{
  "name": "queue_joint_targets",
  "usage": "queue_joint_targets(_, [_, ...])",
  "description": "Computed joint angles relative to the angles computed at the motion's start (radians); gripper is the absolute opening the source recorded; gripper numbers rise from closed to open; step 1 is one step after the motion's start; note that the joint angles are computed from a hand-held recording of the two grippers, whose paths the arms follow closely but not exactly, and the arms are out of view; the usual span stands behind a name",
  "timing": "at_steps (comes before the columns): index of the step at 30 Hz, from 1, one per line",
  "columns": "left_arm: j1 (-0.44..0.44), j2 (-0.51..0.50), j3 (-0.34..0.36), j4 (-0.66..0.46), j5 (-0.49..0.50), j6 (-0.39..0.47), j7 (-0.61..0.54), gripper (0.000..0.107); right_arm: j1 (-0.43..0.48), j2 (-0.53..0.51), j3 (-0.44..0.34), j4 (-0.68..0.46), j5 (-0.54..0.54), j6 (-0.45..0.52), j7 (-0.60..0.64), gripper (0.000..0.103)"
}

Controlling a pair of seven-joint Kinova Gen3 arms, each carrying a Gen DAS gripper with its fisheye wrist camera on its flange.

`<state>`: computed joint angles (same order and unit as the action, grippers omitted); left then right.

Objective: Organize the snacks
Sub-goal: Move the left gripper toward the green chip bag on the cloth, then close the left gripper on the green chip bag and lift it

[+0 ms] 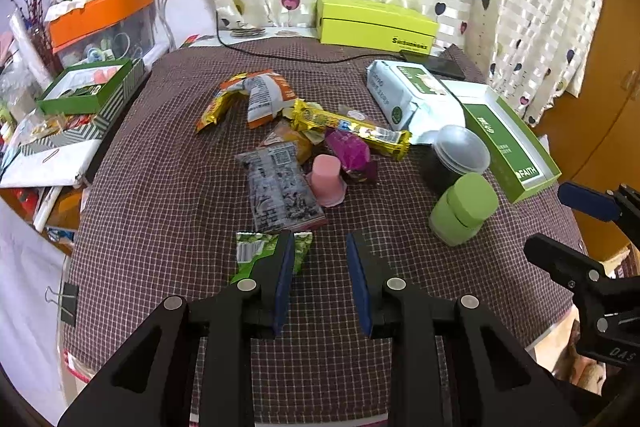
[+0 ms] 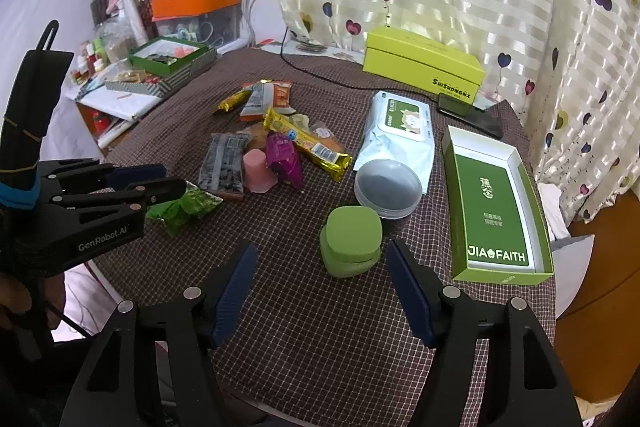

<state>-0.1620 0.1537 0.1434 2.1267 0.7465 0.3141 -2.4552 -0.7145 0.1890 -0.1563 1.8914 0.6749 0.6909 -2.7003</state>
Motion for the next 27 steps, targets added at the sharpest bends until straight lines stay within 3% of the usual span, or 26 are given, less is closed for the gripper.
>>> queue_joint_targets(6, [0.007, 0.021, -0.018, -0.016, -0.048, 0.006, 0.066, 0.028, 0.014, 0.013, 0.003, -0.015, -0.031, -0.025, 0.054, 0.067])
queue_joint_targets(27, [-0.079, 0.050, 0.043, -0.010, -0.002, -0.026, 0.014, 0.028, 0.027, 0.050, 0.032, -0.053, -0.126, -0.072, 0.169, 0.067])
